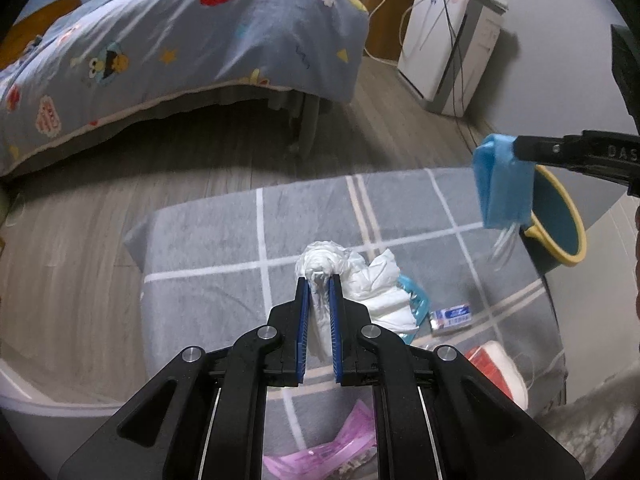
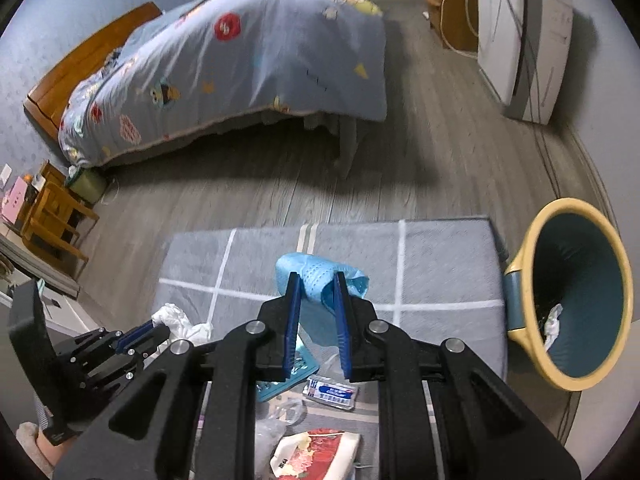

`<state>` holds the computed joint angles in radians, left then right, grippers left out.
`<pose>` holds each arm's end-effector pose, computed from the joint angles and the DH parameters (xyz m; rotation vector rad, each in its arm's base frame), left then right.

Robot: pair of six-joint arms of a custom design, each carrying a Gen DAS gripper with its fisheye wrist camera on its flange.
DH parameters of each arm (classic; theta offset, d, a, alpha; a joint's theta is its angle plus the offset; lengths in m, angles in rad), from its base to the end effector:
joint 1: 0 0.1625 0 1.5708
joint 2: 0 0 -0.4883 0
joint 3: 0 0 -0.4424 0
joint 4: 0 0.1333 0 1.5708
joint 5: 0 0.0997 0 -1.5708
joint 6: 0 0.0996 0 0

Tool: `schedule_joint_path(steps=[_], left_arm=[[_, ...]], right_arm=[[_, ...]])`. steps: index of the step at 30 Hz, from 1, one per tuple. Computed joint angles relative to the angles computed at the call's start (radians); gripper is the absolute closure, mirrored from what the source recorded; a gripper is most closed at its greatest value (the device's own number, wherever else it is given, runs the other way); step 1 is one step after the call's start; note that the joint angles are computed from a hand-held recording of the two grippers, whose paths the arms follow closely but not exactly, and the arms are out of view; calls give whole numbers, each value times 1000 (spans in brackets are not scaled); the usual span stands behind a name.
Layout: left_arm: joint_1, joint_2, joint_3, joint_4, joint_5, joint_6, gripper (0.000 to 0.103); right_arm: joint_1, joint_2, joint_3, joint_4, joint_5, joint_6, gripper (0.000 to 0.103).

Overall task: Collect trash
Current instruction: 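Carry the blue cloth into the bin with the right tool while the left drops the tissue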

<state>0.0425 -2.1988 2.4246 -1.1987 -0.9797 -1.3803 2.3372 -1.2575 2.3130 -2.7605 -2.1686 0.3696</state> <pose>-0.1719 -0.1963 0.3341 0.4040 2.3888 -0.6430 0.3874 -0.2910 0.1738 0.4679 -2.6055 0.5886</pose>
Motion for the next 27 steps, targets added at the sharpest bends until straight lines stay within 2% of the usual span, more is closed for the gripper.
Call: schedule_joint_path(steps=[4,13,27], left_arm=[[-6,32,4,-23,17,12,92],[13,148,36,-198,18,114,92],[9,345,58,-452,-8,254,92]], right_arm=[[-1,-46,15,12,-15,-10,87],[-23,-183,62,77,-69,-32,87],[-135,-416,132,138,-98,-67,87]])
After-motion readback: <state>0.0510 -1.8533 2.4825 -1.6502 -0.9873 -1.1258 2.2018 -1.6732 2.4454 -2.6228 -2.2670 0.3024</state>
